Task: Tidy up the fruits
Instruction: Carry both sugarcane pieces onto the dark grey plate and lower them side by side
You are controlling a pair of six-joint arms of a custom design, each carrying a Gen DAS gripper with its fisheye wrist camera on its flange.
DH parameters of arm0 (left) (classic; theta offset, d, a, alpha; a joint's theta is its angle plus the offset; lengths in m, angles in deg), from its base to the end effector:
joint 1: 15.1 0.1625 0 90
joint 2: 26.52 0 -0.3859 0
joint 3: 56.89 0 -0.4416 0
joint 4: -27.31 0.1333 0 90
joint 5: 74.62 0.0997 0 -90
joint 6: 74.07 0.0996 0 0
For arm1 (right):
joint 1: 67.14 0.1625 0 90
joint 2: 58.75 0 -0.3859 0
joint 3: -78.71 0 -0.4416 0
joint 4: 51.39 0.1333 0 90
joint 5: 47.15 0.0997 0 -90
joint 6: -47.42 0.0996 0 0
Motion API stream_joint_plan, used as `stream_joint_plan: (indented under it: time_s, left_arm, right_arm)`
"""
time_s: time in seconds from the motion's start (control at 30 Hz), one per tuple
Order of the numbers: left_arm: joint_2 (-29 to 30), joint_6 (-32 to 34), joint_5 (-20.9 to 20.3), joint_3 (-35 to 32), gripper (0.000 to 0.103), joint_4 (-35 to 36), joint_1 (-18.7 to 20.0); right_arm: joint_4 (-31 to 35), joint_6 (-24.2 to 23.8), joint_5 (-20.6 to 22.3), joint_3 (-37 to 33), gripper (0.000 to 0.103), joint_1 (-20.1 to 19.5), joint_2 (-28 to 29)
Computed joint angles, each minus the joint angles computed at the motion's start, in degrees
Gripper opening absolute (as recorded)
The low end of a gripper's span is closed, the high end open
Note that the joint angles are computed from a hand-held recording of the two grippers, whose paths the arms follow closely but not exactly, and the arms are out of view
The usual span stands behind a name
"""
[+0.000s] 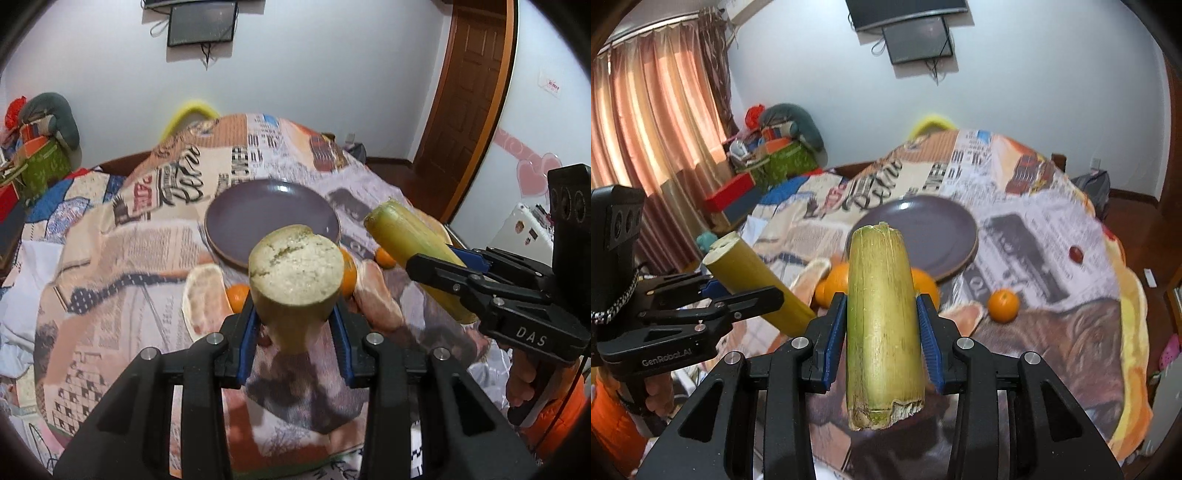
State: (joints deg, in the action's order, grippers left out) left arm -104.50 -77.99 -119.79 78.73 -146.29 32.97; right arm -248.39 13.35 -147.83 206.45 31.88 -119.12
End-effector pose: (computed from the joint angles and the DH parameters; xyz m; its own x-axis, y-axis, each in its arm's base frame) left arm -0.1408 -0.4613 0.1471 -0.7732 0.1980 -0.6025 0.5492 0.6840 -0.4801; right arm 0.1918 -0.4757 0.0785 -0.7516 -0.4570 0.4755 -0.6541 0.6092 -0.4484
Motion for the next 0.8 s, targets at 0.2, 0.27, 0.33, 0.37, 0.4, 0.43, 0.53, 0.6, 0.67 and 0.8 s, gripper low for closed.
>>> stream_joint_plan:
  time_s: [0.2, 0.27, 0.33, 0.37, 0.4, 0.43, 0.53, 0.6, 0.67, 0.8]
  left_arm:
    - [1.4, 2.7, 1.0, -2.1, 0.036, -2.7, 0.3]
    - [1.8, 3.4, 1.2, -2.8, 0.036, -3.6, 0.6]
    - [2.2, 4.1, 1.0, -3.5, 0.036, -4.3, 1.1]
    - [2.6, 4.5, 0.8, -4.1, 0.036, -4.7, 1.4]
    - [3.0, 4.9, 0.8, -4.7, 0.036, -5.0, 1.8]
    - [3.5, 5.3, 0.9, -5.4, 0.036, -5.4, 2.2]
    - [4.7, 6.2, 0.5, -7.1, 0.036, -6.1, 3.3]
    - [5.6, 6.8, 0.1, -8.3, 0.036, -6.5, 4.1]
    - [6.6, 7.5, -0.2, -9.6, 0.036, -6.8, 4.8]
    - [8.8, 8.9, -0.8, -12.2, 0.036, -7.0, 6.4]
  right_arm:
    - [-1.8, -0.8, 0.6, -1.8, 0.035, 0.5, 0.9]
    - [-2.2, -0.7, 0.8, -2.6, 0.035, 0.6, 1.5]
    - [-2.3, -0.6, 1.1, -3.6, 0.035, 0.5, 2.2]
    - [-2.4, -0.6, 1.1, -3.9, 0.035, 0.6, 2.4]
    - [-2.4, -0.7, 1.1, -4.6, 0.035, 0.6, 3.0]
    - [-2.6, -0.8, 1.1, -4.7, 0.035, 0.7, 3.2]
    - [-2.9, -1.2, 0.9, -6.3, 0.035, 0.8, 4.5]
    - [-2.8, -1.3, 0.8, -7.4, 0.035, 0.7, 5.3]
    - [-2.7, -1.5, 0.6, -8.7, 0.035, 0.7, 6.1]
    - [-2.1, -1.7, 0.1, -11.1, 0.035, 0.6, 7.7]
